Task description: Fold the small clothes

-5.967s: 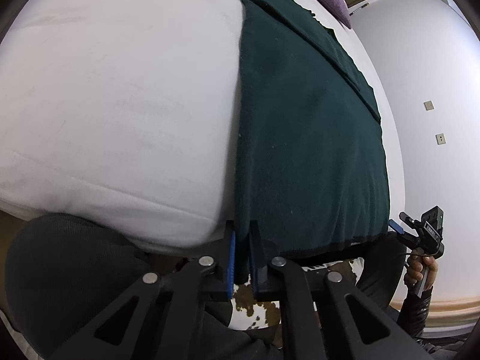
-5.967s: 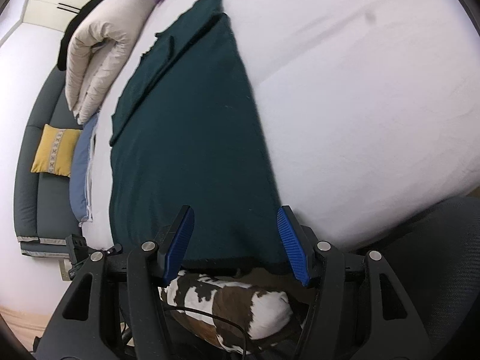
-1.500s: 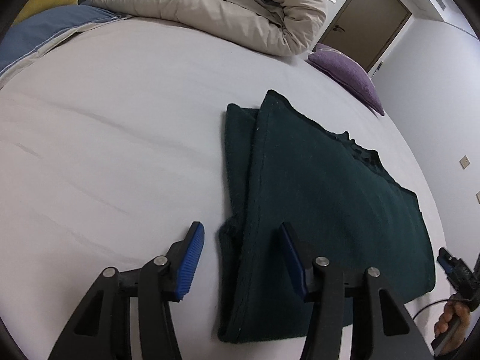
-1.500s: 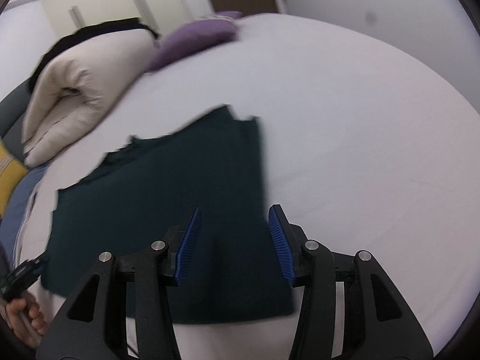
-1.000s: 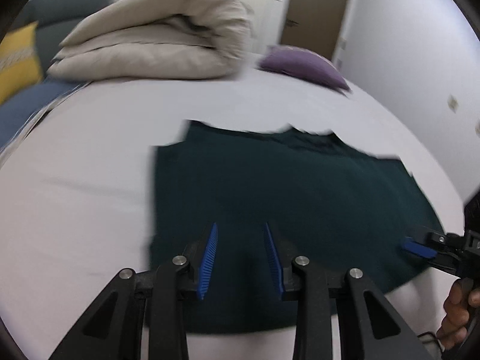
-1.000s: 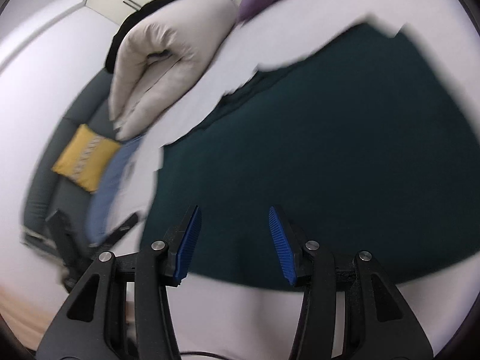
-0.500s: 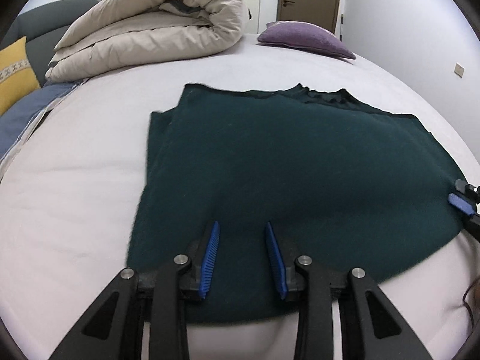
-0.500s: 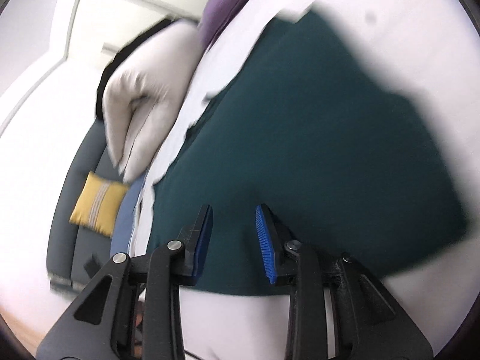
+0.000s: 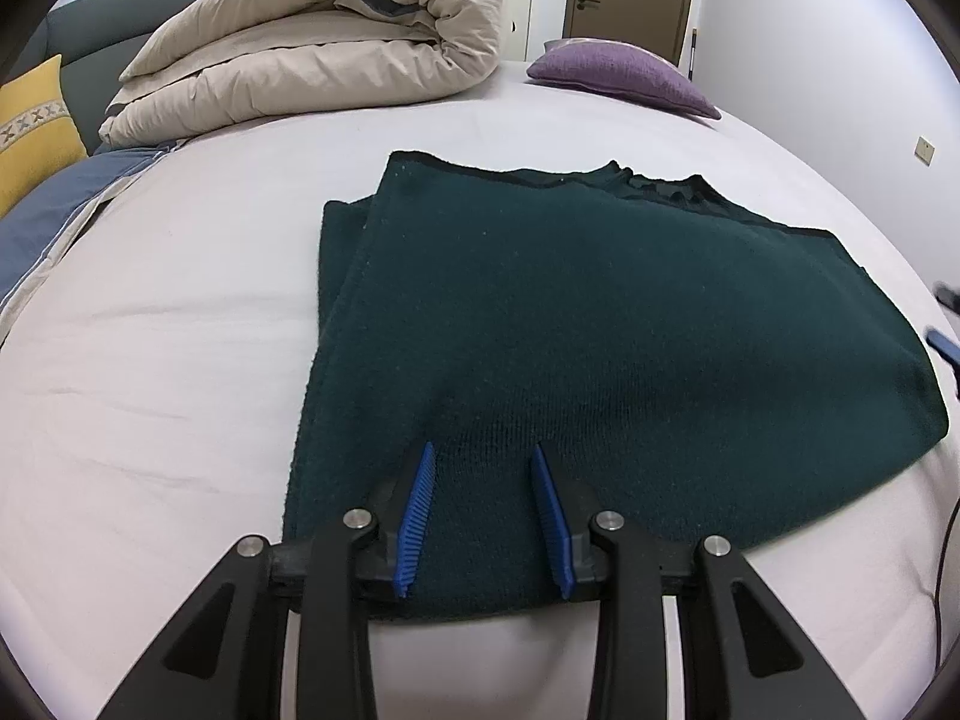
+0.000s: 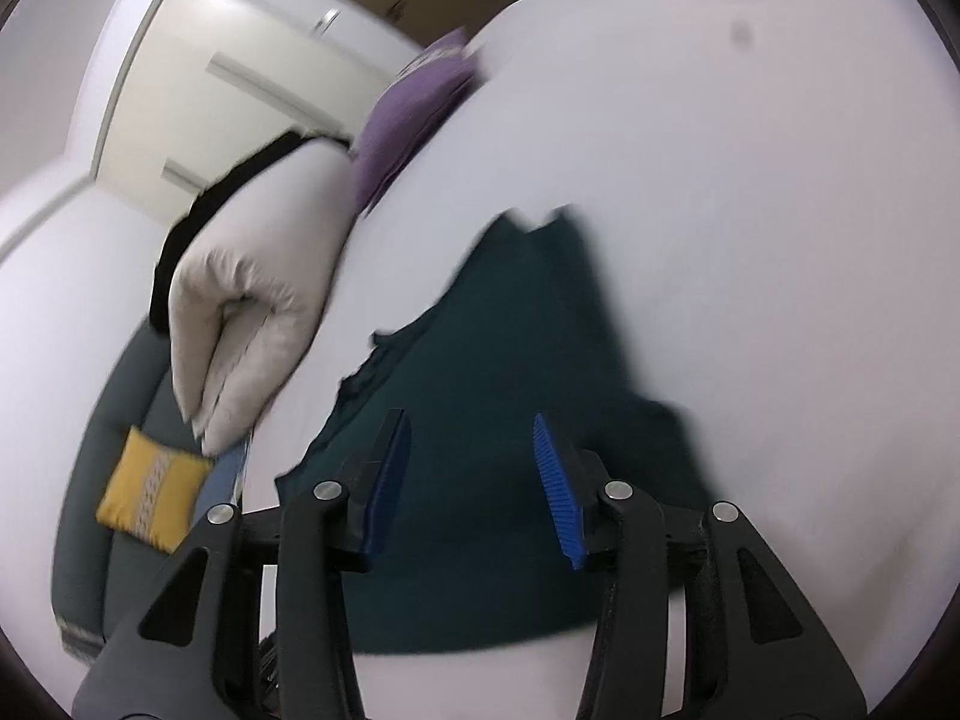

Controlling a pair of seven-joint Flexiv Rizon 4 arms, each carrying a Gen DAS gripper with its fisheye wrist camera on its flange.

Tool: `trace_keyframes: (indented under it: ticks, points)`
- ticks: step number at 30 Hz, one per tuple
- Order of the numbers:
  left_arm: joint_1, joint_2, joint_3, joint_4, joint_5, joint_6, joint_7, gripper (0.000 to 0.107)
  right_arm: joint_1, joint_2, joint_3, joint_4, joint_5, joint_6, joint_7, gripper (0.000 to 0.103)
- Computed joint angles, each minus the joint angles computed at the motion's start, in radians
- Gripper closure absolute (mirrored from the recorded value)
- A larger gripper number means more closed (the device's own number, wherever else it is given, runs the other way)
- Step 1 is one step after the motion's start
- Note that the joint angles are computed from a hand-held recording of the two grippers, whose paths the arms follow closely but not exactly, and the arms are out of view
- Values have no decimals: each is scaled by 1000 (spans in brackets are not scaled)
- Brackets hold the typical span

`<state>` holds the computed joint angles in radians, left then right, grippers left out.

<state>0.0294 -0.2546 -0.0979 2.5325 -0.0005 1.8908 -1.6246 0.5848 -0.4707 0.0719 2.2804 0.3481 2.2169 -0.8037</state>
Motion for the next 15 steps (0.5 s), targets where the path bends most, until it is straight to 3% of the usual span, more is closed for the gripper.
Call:
trace_keyframes:
  ticks: [7,10,14,15]
  points:
    - [-23,-3,17,-5,-17,-6,12,70,-20,-54,5,-210,-232,-247,-3,58]
    - [-27,-2,19,-3,-20,-6,13,70,-78,-119,58,-303,-331,-308,31,58]
    - [-26,-3,18,-3,-20,-4,13,69,-62,-177,14,-371,-367,-384,79,57]
    - [-24,-3,16,-3,-20,-4,12,69,-92,-192,38,-372,-371,-357,86,57]
